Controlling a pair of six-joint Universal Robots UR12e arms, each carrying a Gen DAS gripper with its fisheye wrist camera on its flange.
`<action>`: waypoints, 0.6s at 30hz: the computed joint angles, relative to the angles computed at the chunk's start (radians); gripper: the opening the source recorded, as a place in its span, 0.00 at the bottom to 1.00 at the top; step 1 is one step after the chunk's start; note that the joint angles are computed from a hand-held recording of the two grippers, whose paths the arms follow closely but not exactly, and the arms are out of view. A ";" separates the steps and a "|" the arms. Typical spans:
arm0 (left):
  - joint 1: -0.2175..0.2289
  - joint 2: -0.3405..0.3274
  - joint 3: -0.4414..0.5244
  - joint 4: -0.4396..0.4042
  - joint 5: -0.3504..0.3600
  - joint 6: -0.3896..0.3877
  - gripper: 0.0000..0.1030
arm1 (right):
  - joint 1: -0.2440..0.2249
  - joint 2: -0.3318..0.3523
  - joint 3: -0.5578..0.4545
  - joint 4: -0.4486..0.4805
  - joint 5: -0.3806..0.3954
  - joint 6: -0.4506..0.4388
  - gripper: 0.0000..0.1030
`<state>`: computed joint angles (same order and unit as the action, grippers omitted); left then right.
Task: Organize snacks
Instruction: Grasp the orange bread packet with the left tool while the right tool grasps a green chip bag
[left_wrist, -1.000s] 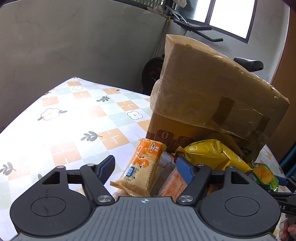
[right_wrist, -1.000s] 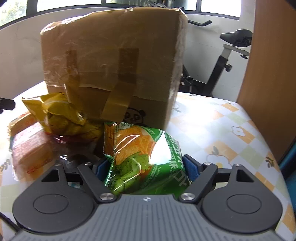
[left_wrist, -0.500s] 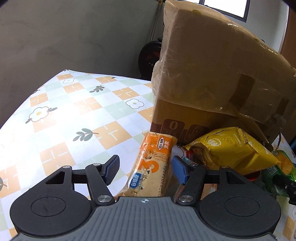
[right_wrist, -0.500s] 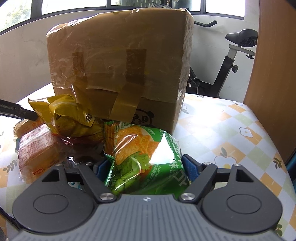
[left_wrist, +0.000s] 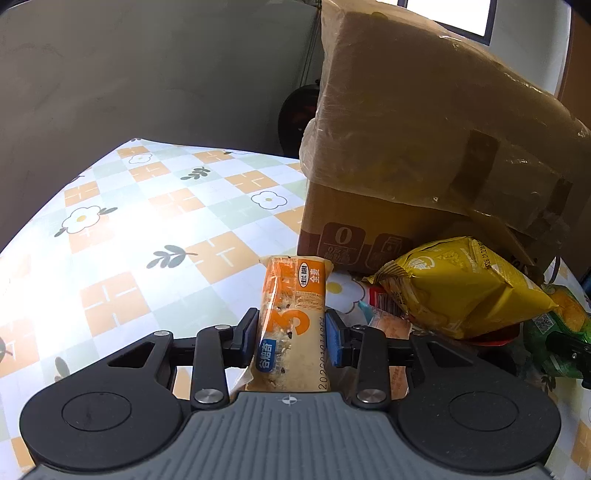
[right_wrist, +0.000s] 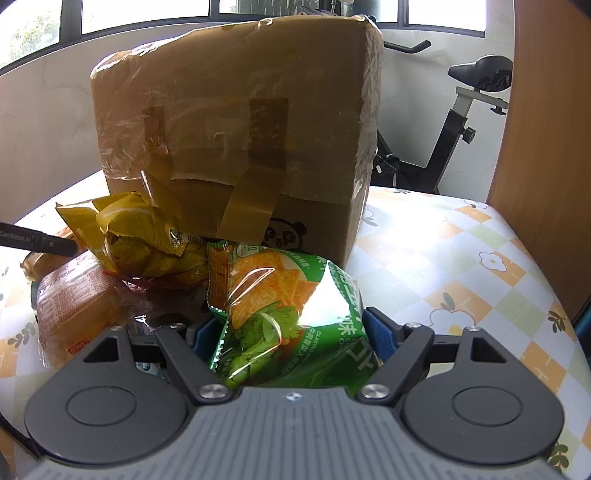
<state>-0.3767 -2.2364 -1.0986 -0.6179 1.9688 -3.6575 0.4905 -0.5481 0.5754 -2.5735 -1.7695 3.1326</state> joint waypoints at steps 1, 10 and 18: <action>-0.001 0.003 -0.003 0.000 0.002 -0.006 0.38 | 0.000 0.000 0.000 0.000 0.001 0.002 0.79; -0.006 0.001 0.006 -0.030 -0.005 0.005 0.38 | 0.001 -0.005 0.008 -0.001 0.005 0.010 0.79; 0.000 -0.033 0.061 -0.071 0.014 0.023 0.39 | 0.002 -0.011 0.018 -0.005 0.004 0.020 0.79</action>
